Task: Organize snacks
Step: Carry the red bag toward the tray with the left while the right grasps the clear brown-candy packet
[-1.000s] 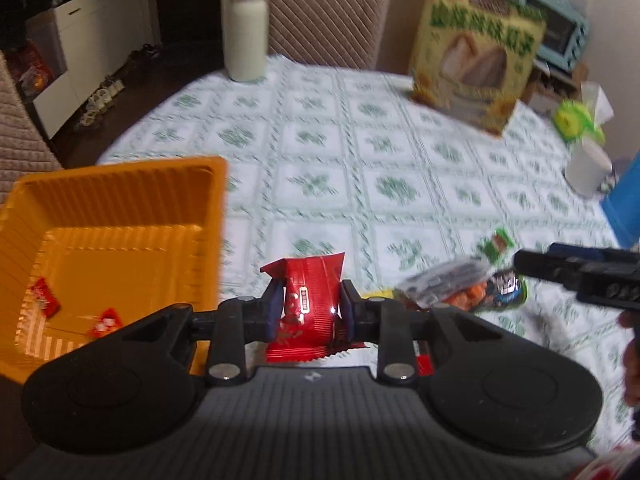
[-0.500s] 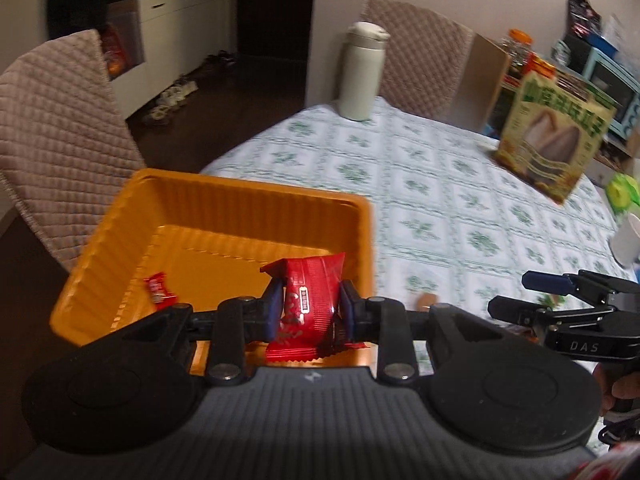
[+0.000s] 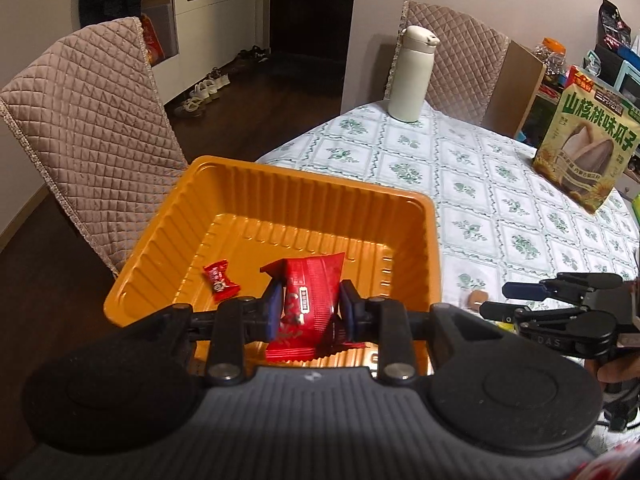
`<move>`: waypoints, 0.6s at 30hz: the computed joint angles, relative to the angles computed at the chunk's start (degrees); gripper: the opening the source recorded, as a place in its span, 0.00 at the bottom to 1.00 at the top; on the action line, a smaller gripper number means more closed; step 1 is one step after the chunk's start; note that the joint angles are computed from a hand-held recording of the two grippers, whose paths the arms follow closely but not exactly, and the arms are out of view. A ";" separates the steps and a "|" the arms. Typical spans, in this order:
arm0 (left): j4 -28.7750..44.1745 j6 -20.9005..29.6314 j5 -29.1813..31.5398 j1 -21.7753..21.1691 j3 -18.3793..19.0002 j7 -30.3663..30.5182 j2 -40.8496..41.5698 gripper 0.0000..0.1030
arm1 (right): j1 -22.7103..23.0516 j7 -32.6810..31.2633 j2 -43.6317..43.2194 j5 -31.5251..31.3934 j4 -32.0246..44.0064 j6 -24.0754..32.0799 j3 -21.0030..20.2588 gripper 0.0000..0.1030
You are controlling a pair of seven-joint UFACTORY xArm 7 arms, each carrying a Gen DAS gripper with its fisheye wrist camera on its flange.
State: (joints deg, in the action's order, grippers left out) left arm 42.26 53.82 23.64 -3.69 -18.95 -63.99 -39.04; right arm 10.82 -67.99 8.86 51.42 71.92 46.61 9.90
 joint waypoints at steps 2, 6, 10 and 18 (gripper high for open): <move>-0.29 0.38 -0.09 -0.06 0.25 0.20 -0.40 0.26 | 0.50 -0.67 0.72 -1.38 0.26 -1.06 0.24 0.41; -0.97 1.15 -0.35 0.00 0.70 0.66 -1.47 0.26 | 1.28 -1.71 1.63 -3.95 0.14 -3.96 0.81 0.40; -1.45 1.50 -0.46 0.29 0.99 1.24 -2.20 0.26 | 1.45 -2.28 2.54 -5.36 0.46 -4.91 1.43 0.38; -2.45 1.25 -1.02 0.65 1.63 2.69 -3.28 0.26 | 2.23 -3.94 1.92 -5.95 -1.52 -9.27 2.54 0.27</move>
State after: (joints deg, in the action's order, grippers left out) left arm 39.80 55.07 22.62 -3.03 -17.32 -61.31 -42.32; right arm 13.05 -71.93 10.78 45.47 70.40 37.34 12.45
